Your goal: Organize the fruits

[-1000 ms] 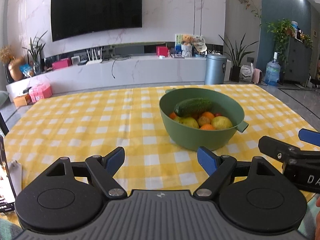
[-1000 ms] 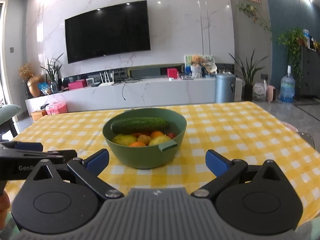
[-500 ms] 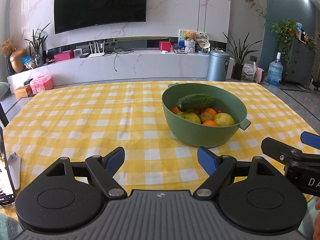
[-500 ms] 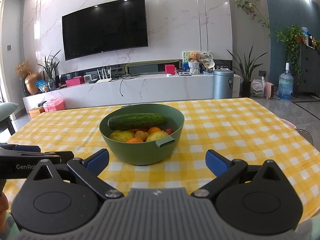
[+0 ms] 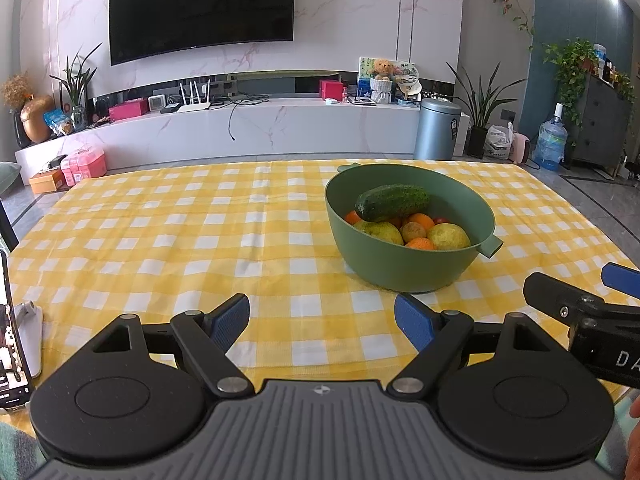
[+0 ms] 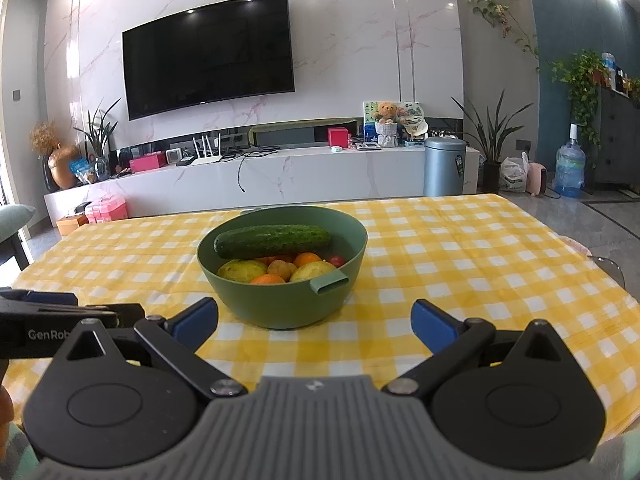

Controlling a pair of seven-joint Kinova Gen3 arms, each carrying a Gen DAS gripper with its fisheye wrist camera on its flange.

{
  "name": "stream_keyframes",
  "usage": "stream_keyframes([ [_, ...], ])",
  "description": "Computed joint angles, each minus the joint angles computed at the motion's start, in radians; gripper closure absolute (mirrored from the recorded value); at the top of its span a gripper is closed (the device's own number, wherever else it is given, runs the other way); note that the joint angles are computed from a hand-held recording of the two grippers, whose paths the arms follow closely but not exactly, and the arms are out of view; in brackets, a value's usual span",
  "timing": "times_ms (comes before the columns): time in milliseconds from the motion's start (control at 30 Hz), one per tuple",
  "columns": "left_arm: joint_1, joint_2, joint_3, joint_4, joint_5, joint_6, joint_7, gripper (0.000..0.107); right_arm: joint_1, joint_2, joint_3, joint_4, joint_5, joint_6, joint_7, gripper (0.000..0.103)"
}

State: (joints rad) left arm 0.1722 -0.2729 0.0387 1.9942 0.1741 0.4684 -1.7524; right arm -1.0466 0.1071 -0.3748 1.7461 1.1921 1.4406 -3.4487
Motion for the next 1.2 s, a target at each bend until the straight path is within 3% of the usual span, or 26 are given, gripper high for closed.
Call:
stream_keyframes([
  [1200,0.003,0.001,0.001,0.003,-0.001,0.005,0.008,0.011,0.011,-0.004,0.001,0.003,-0.015,-0.013,-0.004,0.004],
])
